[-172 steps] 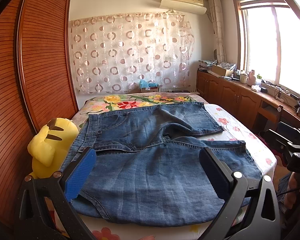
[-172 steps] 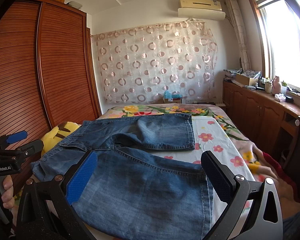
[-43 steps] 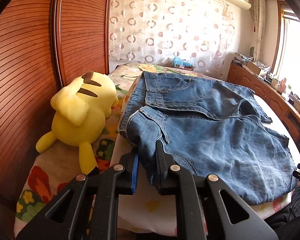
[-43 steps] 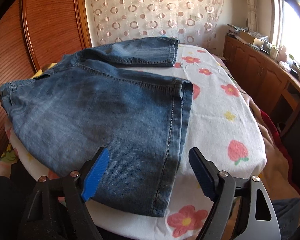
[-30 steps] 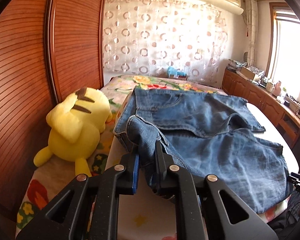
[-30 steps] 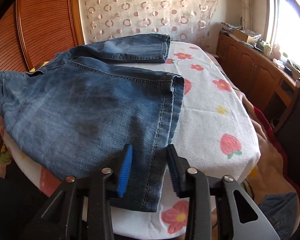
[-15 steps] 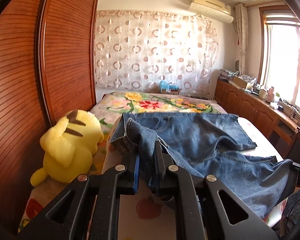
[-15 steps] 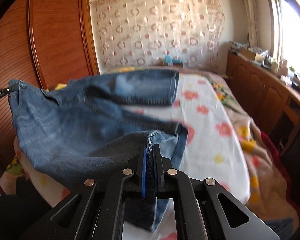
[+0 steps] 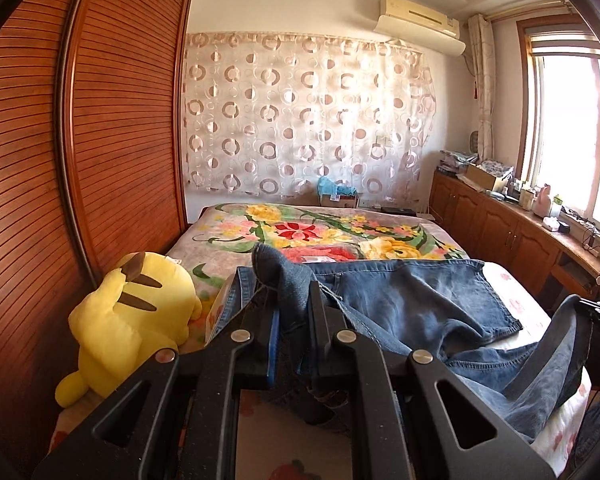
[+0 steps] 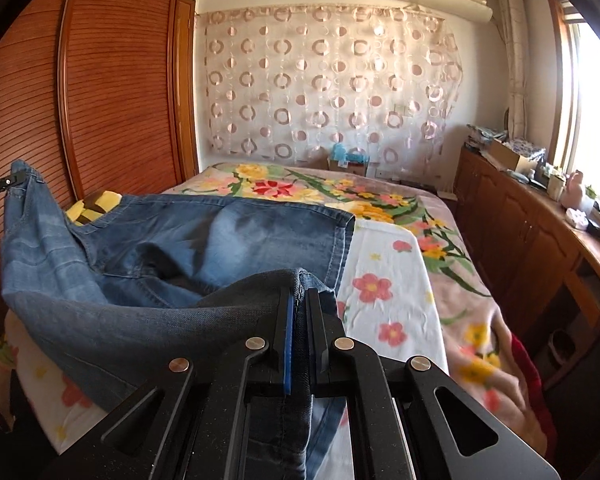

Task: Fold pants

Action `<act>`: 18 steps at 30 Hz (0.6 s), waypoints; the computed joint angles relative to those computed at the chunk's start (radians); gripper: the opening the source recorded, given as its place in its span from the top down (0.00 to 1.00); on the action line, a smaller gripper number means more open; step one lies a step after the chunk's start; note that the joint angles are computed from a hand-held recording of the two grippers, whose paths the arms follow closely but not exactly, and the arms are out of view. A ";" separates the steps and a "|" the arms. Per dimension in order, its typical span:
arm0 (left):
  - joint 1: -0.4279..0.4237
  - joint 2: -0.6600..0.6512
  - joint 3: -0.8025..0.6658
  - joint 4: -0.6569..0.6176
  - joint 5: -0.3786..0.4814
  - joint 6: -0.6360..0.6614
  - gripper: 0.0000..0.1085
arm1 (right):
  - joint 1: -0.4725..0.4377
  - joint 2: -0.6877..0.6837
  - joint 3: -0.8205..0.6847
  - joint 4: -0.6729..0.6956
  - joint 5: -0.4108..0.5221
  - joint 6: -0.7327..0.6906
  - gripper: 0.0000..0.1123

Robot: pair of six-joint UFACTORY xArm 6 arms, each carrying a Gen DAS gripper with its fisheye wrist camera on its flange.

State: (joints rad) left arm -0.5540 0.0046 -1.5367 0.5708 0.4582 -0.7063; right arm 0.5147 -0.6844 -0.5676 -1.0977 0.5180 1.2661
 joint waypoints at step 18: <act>-0.023 0.173 -0.188 -0.084 0.066 0.128 0.89 | -0.140 0.266 -0.119 0.328 -0.170 -0.298 0.62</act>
State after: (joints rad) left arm -0.5770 0.1777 -1.7244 0.4864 0.5240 -0.5783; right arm 0.3749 -0.4183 -0.6864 -0.7695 0.3476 0.9683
